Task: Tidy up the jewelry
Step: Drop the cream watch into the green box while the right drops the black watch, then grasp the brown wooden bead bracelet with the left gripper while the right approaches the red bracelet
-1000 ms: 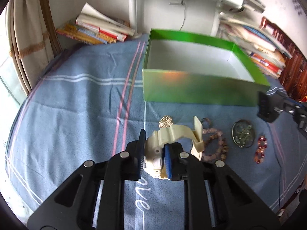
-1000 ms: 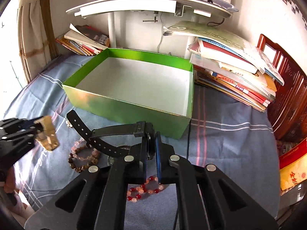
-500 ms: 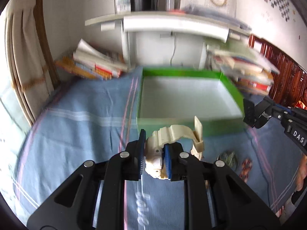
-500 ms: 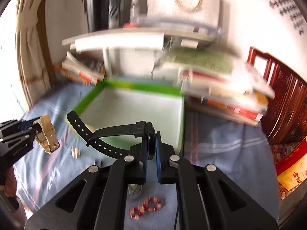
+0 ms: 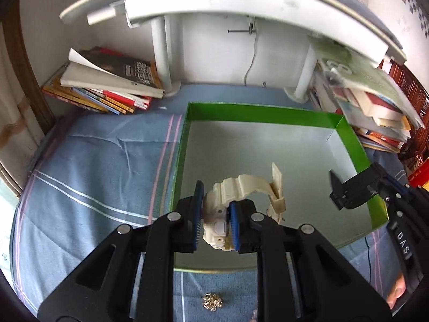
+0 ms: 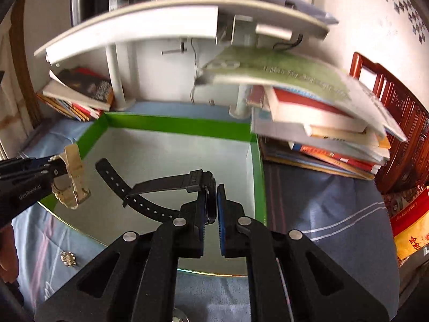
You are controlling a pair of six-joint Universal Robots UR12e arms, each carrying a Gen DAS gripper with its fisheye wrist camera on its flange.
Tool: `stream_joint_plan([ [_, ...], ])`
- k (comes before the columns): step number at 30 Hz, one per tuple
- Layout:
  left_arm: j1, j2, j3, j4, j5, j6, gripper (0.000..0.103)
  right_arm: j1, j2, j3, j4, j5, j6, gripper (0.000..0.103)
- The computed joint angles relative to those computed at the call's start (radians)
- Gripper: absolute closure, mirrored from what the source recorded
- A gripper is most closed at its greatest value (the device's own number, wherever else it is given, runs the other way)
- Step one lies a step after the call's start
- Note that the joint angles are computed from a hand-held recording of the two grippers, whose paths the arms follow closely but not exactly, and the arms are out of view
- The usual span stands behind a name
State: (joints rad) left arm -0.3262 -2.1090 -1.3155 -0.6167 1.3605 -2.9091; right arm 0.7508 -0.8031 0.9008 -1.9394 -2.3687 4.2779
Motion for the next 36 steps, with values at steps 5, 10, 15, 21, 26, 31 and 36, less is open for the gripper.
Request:
stream_joint_plan([
  [5,0.008,0.011,-0.03,0.077,-0.012,-0.01,0.048,0.008,-0.016,0.014,0.006,-0.012,0.021,0.057],
  [10,0.012,0.057,-0.094,0.184,0.012,0.011,0.041,0.034,-0.045,0.038,0.02,-0.064,0.041,0.047],
  [15,0.009,0.124,-0.196,0.198,0.11,0.05,0.037,0.056,-0.09,0.103,-0.022,0.008,0.085,0.047],
  [21,0.028,0.191,-0.319,0.153,0.058,0.063,0.037,0.081,-0.08,0.104,0.042,0.06,0.109,0.048],
  [26,0.019,0.188,-0.345,0.104,0.088,0.081,0.043,0.08,-0.067,0.101,0.092,0.152,0.104,0.058],
  [31,0.022,0.179,-0.347,0.071,0.108,0.068,0.043,0.072,-0.074,0.128,0.12,0.248,0.119,0.061],
  [36,0.031,0.19,-0.36,0.062,0.08,0.08,0.042,0.075,-0.069,0.134,0.09,0.283,0.085,0.061],
])
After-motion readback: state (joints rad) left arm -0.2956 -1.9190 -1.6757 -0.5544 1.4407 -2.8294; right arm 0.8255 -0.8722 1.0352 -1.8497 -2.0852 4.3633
